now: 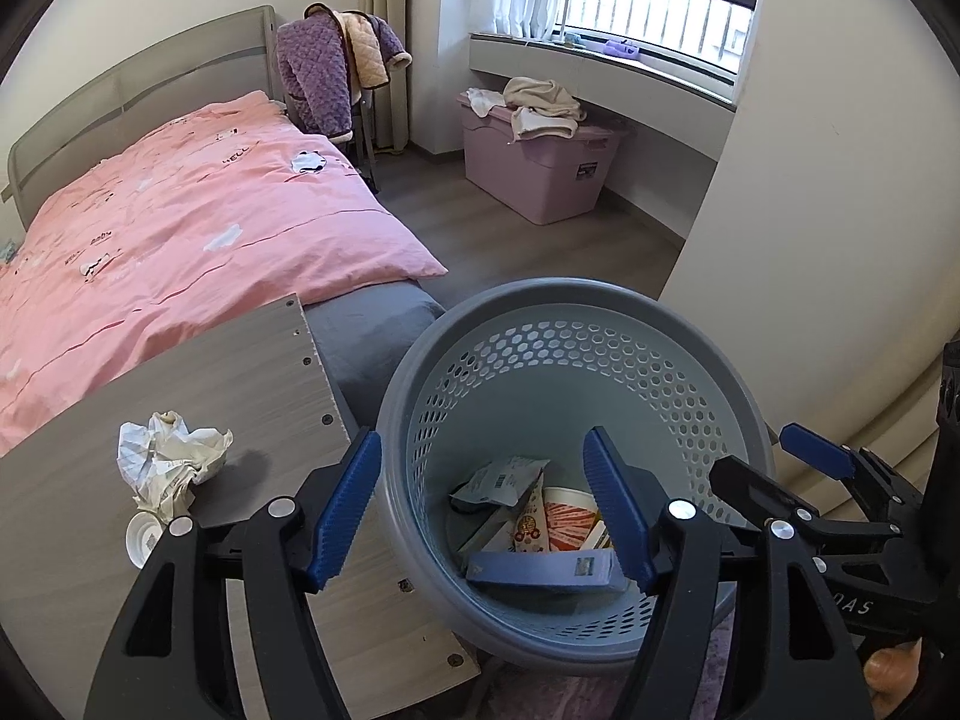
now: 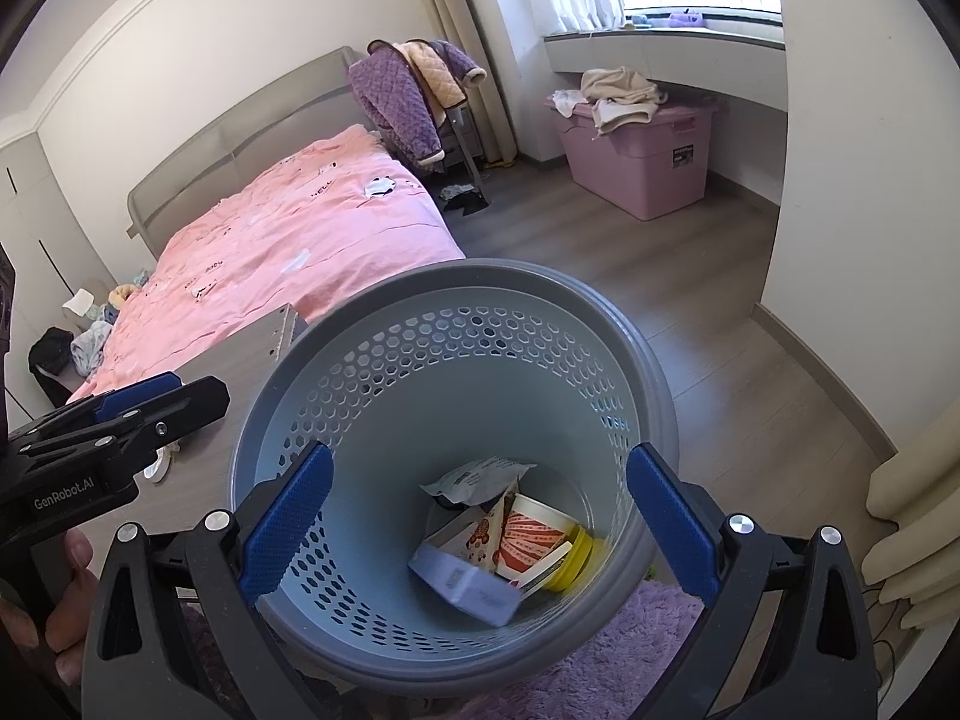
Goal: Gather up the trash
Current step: 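Return both tools from the basket to the table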
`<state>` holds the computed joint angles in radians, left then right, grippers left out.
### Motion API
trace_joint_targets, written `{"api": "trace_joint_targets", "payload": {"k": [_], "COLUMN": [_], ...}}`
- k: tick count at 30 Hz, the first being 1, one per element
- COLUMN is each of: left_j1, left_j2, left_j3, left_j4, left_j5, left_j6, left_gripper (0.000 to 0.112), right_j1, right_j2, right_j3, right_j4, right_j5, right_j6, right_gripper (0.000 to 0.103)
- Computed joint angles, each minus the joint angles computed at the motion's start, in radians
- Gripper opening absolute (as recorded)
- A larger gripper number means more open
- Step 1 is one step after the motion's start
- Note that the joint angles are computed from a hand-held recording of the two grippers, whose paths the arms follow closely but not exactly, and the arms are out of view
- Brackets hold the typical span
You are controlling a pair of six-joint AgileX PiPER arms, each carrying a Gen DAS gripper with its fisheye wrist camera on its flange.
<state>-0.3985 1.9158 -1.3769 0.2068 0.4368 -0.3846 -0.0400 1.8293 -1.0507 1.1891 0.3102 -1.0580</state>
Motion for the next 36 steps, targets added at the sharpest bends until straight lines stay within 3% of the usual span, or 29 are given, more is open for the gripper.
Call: {"api": "trace_joint_targets", "payload": {"k": [20,36], "left_j1": [0.078,0.28], "left_j2": [-0.107,-0.148], "left_j3": [0.183,0.355], "left_j4": [0.156,0.434], "left_j5": [-0.067,-0.099], "left_j6": [-0.192,-0.491], "left_gripper": [0.072,0.073], "right_j1": [0.127,0.301], "right_j2": [-0.03,-0.047], "right_j3": [0.031,0.037], "right_j4": [-0.005,-0.006], "right_j5": [-0.027,-0.061], "right_j6": [0.018,0.043], "right_gripper": [0.096,0.096]}}
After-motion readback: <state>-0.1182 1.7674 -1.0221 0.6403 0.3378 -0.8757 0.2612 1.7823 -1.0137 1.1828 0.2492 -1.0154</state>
